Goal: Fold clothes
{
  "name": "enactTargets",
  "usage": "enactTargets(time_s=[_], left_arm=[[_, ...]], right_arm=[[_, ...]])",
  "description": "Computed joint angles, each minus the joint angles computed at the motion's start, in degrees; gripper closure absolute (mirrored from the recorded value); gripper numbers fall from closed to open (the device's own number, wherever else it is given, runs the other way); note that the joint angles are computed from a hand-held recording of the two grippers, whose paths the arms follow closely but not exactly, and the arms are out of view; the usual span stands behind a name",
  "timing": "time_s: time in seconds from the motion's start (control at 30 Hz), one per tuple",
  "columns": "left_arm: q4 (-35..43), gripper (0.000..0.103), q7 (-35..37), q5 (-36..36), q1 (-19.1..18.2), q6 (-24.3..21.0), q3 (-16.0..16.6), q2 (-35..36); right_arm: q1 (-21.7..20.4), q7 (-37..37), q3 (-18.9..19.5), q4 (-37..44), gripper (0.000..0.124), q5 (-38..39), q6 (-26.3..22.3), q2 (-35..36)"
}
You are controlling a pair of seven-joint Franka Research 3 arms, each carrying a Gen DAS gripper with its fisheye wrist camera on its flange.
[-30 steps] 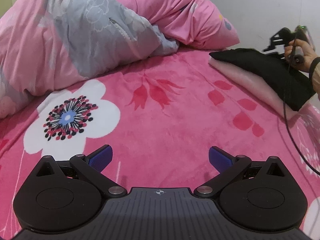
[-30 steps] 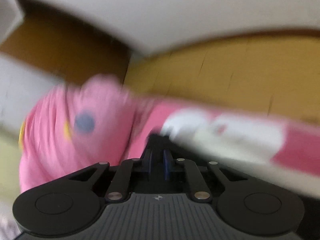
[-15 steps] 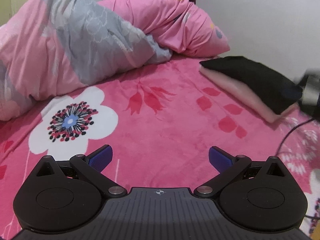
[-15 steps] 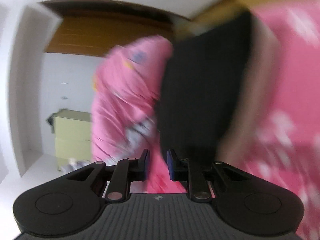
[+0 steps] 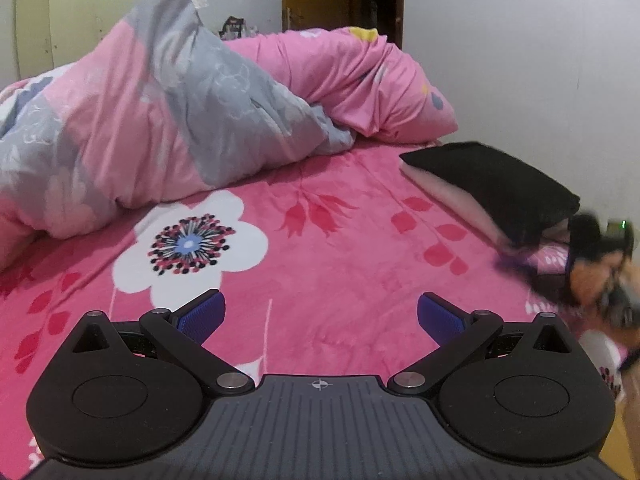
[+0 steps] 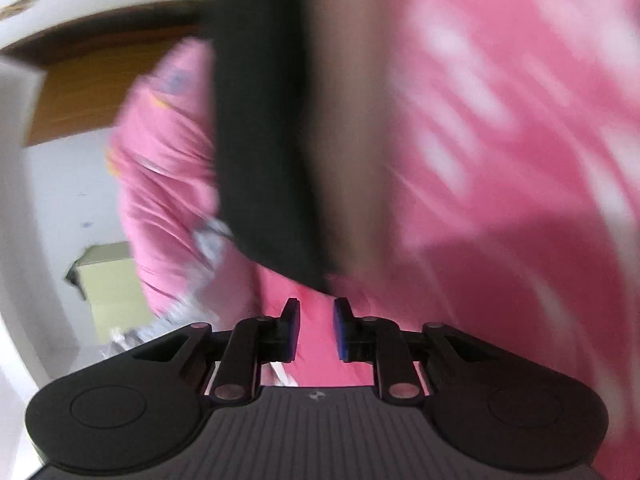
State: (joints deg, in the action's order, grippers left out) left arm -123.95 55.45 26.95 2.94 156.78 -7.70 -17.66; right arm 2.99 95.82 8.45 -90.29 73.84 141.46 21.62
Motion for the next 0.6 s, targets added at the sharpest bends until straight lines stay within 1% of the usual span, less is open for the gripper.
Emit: enactTargets(time_s=[0.07, 0.13, 0.17, 0.2, 0.23, 0.27, 0.3, 0.33, 0.37, 0.4, 0.43, 0.47, 0.5, 0.57, 0.6], left_arm=[[-0.90, 0.000, 0.43, -0.53, -0.33, 0.16, 0.27, -1.14], [-1.66, 0.000, 1.31, -1.57, -0.87, 0.40, 0.65, -2.05], [-2.14, 0.000, 1.79, -2.14, -1.17, 0.67, 0.81, -2.57], [-2.61, 0.000, 2.28, -2.71, -1.47, 0.93, 0.96, -3.09], [-3.06, 0.000, 2.75, -3.28, -1.76, 1.19, 1.07, -3.58], [-3.45, 0.000, 3.13, -3.84, -2.04, 1.45, 1.13, -4.01], [-3.83, 0.000, 3.58, -4.46, -2.36, 1.70, 1.23, -4.42], [-4.17, 0.000, 4.15, -5.21, -2.79, 1.93, 1.40, -4.79], [-4.50, 0.000, 4.70, -5.92, -3.19, 2.11, 1.54, -5.18], [-4.83, 0.000, 5.07, -6.41, -3.43, 2.27, 1.52, -5.61], [-5.23, 0.000, 5.13, -6.57, -3.44, 2.53, 1.29, -6.08], [-5.62, 0.000, 5.17, -6.70, -3.47, 2.79, 1.08, -6.55], [-6.01, 0.000, 5.08, -6.63, -3.39, 3.04, 0.77, -7.03], [-6.81, 0.000, 4.35, -5.68, -2.74, 3.54, -0.24, -8.06], [-7.26, 0.000, 4.09, -5.43, -2.62, 3.91, -0.45, -8.55]], right_arm=[[0.13, -4.33, 0.09, -7.21, 0.103, 0.09, -0.65, -6.49], [0.07, -10.66, -0.76, -14.49, 0.103, 4.07, -1.86, -14.01], [0.35, -13.94, -1.55, -17.91, 0.099, 5.15, -2.08, -18.04], [1.05, -16.26, -2.25, -20.20, 0.095, 4.28, -1.42, -21.55], [1.83, -18.15, -2.85, -22.34, 0.087, 1.94, 0.14, -25.20], [2.61, -19.24, -3.07, -24.51, 0.079, -1.75, 2.66, -28.99], [3.22, -18.16, -2.42, -25.95, 0.079, -8.23, 6.47, -31.97], [3.18, -15.80, -1.23, -27.15, 0.079, -16.20, 10.11, -34.55], [2.11, -12.71, 0.24, -28.61, 0.075, -25.11, 12.95, -37.06], [0.72, -8.98, 2.50, -30.57, 0.070, -32.86, 15.61, -39.33], [-1.40, -4.73, 5.36, -32.49, 0.059, -40.36, 17.72, -41.58], [-4.30, -0.47, 8.59, -34.14, 0.052, -47.71, 19.06, -43.95], [-7.64, 3.41, 11.93, -35.47, 0.049, -54.52, 19.74, -46.49], [-11.32, 8.25, 16.51, -38.54, 0.037, -62.11, 21.80, -50.46], [-14.09, 11.19, 19.59, -39.35, 0.031, -65.81, 22.56, -51.97]])
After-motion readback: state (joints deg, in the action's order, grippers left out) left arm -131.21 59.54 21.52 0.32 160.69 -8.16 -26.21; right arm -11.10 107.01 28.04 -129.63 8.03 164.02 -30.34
